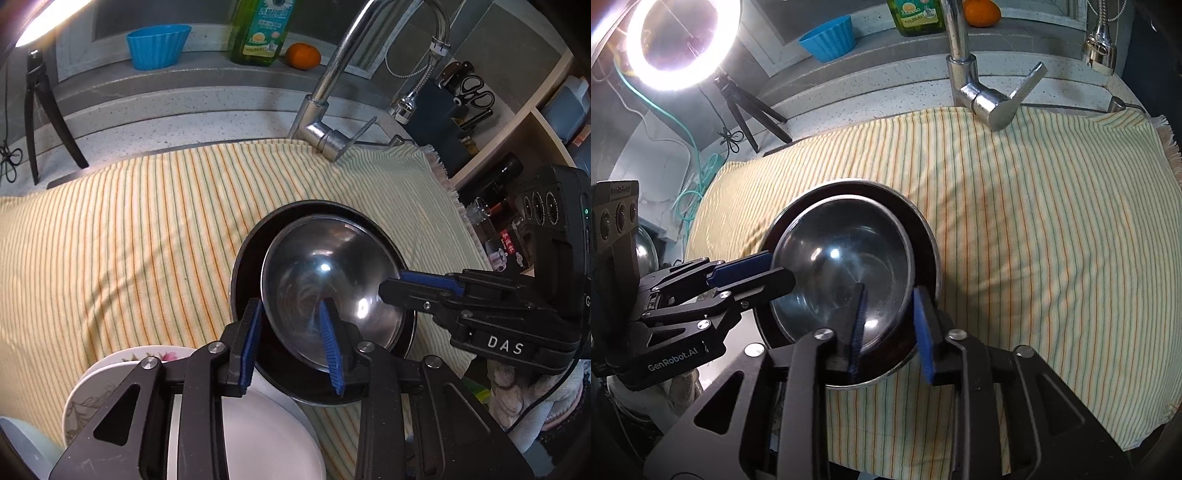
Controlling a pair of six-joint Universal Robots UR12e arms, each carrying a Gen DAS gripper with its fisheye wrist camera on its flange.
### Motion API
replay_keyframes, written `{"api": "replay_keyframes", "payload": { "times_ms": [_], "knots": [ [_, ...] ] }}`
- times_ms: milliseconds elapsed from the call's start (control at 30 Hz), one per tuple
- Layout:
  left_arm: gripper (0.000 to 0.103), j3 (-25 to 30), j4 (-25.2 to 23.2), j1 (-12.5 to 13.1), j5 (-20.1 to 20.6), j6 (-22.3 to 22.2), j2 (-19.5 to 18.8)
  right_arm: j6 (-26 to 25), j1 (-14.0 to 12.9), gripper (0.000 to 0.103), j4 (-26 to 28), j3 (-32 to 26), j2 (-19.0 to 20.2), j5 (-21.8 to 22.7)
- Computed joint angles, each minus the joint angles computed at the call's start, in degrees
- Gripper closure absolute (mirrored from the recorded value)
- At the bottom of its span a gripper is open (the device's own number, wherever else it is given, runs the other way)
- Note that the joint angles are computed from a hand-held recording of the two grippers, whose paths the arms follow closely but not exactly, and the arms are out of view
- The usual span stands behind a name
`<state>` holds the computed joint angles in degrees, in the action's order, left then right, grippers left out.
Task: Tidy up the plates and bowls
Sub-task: 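Lower the red bowl into the large steel bowl and open both tools, then move both tools to the rim of the pale blue bowl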
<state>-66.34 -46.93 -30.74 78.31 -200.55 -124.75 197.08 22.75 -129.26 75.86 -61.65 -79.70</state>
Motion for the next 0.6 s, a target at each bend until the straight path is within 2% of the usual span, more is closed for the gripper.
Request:
{"api": "replay_keyframes", "payload": {
  "times_ms": [33,100,200,300,367,400,500,600],
  "knots": [
    [0.071,0.0,0.0,0.1,-0.4,-0.1,0.0,-0.1,0.0,0.064,-0.6,0.2,-0.1,0.2],
    [0.071,-0.2,0.6,0.1,-0.4,-0.1,0.2,-0.5,0.0,0.047,-1.9,0.5,-0.4,0.6],
    [0.067,-0.4,1.2,0.2,-0.8,-0.1,0.4,-0.6,0.2,0.033,-4.7,1.4,-1.0,-0.5],
    [0.066,-0.8,1.9,0.2,-0.3,0.0,0.8,-0.2,0.1,0.026,-5.5,1.8,-1.5,-0.3],
    [0.061,-1.1,2.2,0.3,-0.4,-0.1,1.0,0.7,0.0,0.023,-6.2,2.1,-1.7,-0.9],
    [0.055,-1.1,2.3,0.3,-0.2,-0.3,1.1,1.1,0.0,0.021,-6.3,2.2,-1.8,-0.9],
    [0.052,-1.9,3.0,0.4,0.4,-0.7,1.7,2.3,-0.3,0.021,-6.8,2.5,-2.1,-0.3],
    [0.041,-2.7,3.6,0.6,1.1,-1.8,2.4,2.9,-0.3,0.021,-7.4,2.8,-2.5,1.2]
  ]
}}
